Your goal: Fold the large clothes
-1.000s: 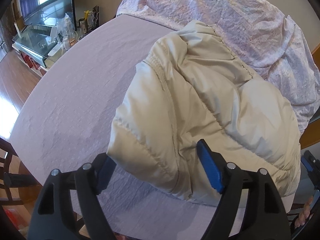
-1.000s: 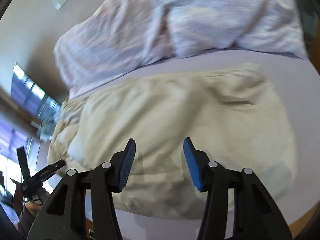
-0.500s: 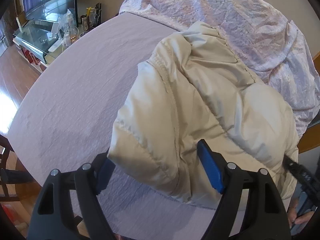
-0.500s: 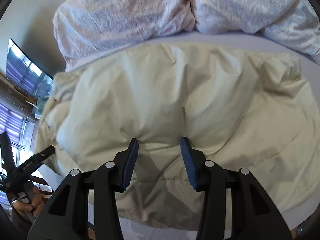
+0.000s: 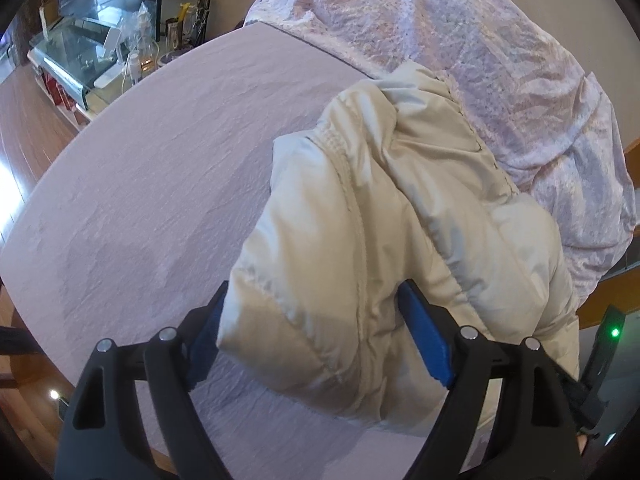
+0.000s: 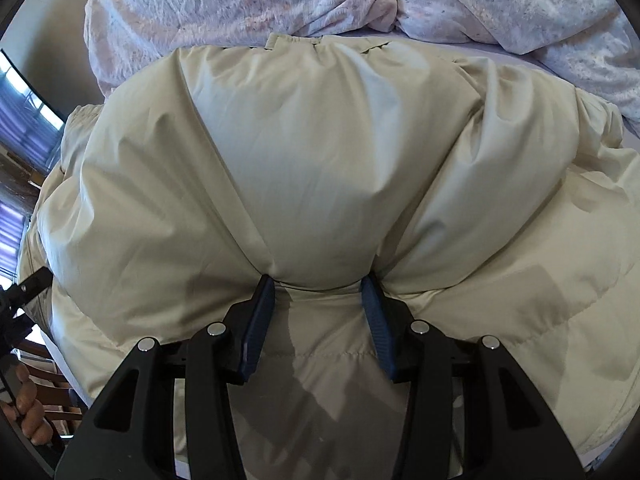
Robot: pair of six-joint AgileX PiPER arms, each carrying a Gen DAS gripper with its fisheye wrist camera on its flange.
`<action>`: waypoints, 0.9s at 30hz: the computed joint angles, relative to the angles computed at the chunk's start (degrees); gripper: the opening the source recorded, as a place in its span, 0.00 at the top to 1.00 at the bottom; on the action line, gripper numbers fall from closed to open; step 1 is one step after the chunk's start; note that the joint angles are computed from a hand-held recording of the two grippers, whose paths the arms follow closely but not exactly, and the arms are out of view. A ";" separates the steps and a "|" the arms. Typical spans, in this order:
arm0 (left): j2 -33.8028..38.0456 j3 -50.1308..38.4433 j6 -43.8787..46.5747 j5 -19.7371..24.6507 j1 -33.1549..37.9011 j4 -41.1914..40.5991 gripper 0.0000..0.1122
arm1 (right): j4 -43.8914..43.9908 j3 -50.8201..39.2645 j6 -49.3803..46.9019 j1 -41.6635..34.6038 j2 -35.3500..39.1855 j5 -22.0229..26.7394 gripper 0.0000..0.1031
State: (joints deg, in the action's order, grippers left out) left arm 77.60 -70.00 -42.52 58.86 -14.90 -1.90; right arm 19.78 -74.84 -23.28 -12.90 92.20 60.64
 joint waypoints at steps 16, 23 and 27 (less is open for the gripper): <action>-0.55 1.72 -1.64 -4.80 -1.01 -0.69 0.64 | 2.62 4.88 -3.87 -0.87 -2.95 -5.25 0.54; 1.08 -6.93 -3.93 1.19 -7.69 7.90 0.75 | 2.59 6.09 -4.41 -0.43 -3.78 -6.91 0.54; 1.22 -11.98 -3.48 2.07 -10.31 8.58 0.77 | 3.48 6.98 -5.31 -0.93 -4.50 -7.71 0.54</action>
State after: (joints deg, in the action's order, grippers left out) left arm 78.82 -81.98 -46.00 60.93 -25.21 6.69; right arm 23.27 -67.87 -28.59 -13.83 87.70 52.93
